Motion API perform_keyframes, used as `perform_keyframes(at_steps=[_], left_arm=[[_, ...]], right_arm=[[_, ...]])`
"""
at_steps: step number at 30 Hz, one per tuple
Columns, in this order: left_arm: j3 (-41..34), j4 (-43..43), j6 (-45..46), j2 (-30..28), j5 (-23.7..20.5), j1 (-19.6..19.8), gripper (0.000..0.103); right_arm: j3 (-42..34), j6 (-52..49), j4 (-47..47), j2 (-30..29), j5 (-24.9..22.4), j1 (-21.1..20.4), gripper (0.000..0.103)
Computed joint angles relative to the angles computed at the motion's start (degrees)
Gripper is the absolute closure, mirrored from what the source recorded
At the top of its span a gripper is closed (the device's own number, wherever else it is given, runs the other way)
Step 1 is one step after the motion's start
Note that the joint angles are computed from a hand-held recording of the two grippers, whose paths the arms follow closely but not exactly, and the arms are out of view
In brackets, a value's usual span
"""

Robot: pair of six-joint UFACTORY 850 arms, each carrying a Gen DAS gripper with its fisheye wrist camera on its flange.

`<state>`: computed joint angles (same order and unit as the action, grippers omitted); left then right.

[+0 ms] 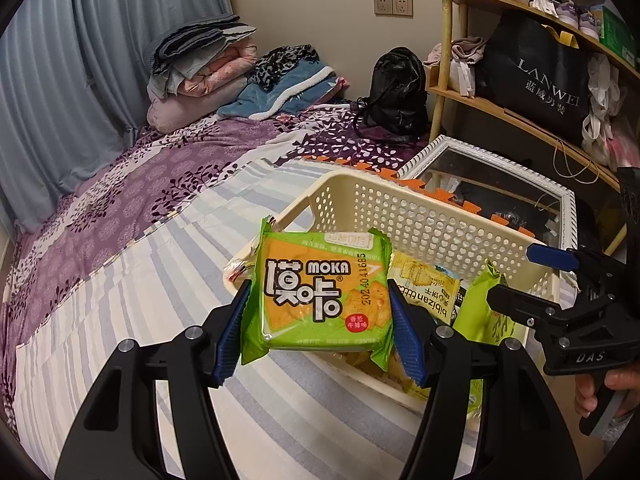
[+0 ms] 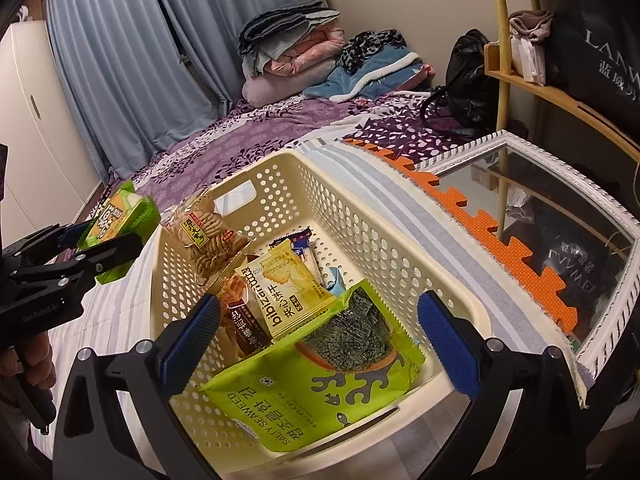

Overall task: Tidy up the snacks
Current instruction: 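Carry the MOKA pack in the left tool over the basket and release it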

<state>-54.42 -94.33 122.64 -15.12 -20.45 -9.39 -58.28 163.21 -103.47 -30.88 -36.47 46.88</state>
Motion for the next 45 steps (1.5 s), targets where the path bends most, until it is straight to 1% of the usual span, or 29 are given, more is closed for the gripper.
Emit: perform_keyframes(at_steps=[6, 14, 18, 22, 28, 36, 38, 41, 45], left_arm=[[-1.0, -0.1, 0.2, -0.6, 0.4, -0.4, 0.038], [-3.9, 0.0, -1.5, -3.0, 2.4, 0.7, 0.038], [-6.5, 3.8, -7.2, -5.3, 3.0, 1.7, 0.038], [-9.6, 6.2, -11.2, -8.2, 5.1, 2.2, 0.038], [-12.3, 9.2, -13.9, -11.5, 6.9, 1.4, 0.038], [-14.0, 9.3, -14.0, -13.4, 5.2, -0.7, 0.038], [-14.4, 11.2, -15.8, -13.8, 4.5, -1.2, 0.038], [-14.2, 10.2, -14.2, -13.9, 4.2, -1.9, 0.038], [-14.1, 11.9, -14.9, -13.8, 3.5, -2.8, 0.038]], right_arm=[[0.3, 0.6, -0.5, 0.3, -0.1, 0.0, 0.005], [0.6, 2.6, -2.7, 0.3, 0.5, -0.5, 0.005], [0.8, 3.5, -3.7, 0.3, 0.6, -0.6, 0.005], [1.0, 4.2, -4.4, 0.5, 0.5, -0.7, 0.005], [1.3, 5.2, -5.0, 0.6, 0.5, -1.0, 0.005], [1.7, 5.3, -4.2, 1.1, -0.1, -0.7, 0.005], [1.7, 5.3, -3.9, 1.1, -0.2, -0.7, 0.005], [1.8, 5.3, -3.7, 1.2, -0.3, -0.5, 0.005], [1.9, 5.3, -3.7, 1.3, -0.3, -0.5, 0.005]])
